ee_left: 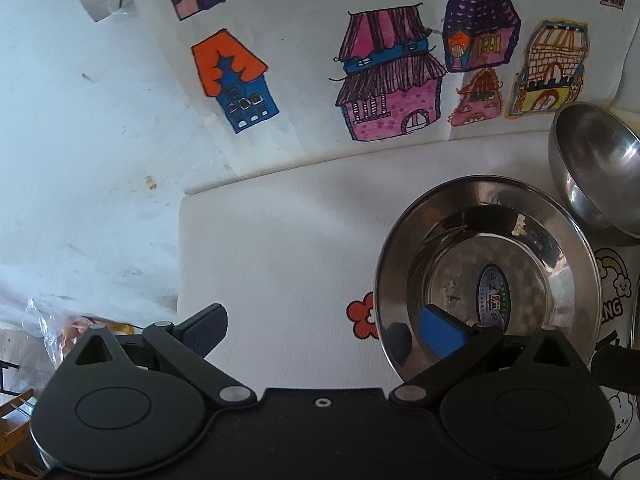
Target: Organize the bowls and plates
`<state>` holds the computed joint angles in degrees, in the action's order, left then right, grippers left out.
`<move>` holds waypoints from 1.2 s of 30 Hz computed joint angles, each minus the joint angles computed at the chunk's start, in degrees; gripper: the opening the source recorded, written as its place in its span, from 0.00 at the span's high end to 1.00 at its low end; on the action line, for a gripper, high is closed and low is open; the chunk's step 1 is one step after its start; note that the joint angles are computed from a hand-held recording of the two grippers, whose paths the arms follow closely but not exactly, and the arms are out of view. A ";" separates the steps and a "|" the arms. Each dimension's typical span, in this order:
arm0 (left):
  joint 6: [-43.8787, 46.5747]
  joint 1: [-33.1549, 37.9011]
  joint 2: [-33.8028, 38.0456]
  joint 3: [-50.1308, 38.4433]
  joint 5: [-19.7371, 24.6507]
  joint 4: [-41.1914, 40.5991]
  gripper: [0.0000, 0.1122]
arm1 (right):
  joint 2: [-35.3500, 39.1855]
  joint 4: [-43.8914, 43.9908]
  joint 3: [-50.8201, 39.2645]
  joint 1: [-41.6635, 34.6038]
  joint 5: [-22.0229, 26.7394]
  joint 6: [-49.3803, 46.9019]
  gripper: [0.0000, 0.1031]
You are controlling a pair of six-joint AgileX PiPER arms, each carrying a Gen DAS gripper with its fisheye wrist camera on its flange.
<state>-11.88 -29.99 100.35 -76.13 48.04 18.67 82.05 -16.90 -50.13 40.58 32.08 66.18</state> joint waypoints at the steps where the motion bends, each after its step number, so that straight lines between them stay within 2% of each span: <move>1: 0.27 0.10 0.24 -0.23 -0.05 -0.13 0.09 | 0.09 -0.10 0.04 -0.07 -0.22 0.03 0.03; 7: 1.64 0.12 1.14 -1.02 -0.02 -0.76 0.09 | 1.03 0.65 -0.01 -1.05 -1.46 -1.62 0.07; 18: 3.60 -0.38 1.44 -1.41 0.13 -1.91 0.09 | 3.98 5.29 -1.51 -2.98 -2.12 -8.57 0.22; 25: 4.39 -0.73 1.30 -1.80 0.11 -2.81 0.15 | 5.14 7.12 -1.93 -3.74 -2.21 -10.73 0.30; 27: 4.25 -0.96 1.09 -1.64 0.12 -2.75 0.17 | 5.34 7.86 -1.89 -3.96 -2.30 -11.42 0.36; 33: 5.39 -0.87 1.03 -1.55 0.79 -5.58 0.35 | 5.97 9.52 -1.70 -4.27 -2.34 -13.01 0.52; 35: 7.54 -0.08 1.21 -1.74 1.54 -8.85 0.60 | 6.09 10.07 -1.55 -4.42 -2.54 -13.50 0.59; 36: 8.37 0.47 1.51 -2.01 2.20 -10.80 0.64 | 6.29 10.28 -1.55 -4.44 -2.50 -13.65 0.65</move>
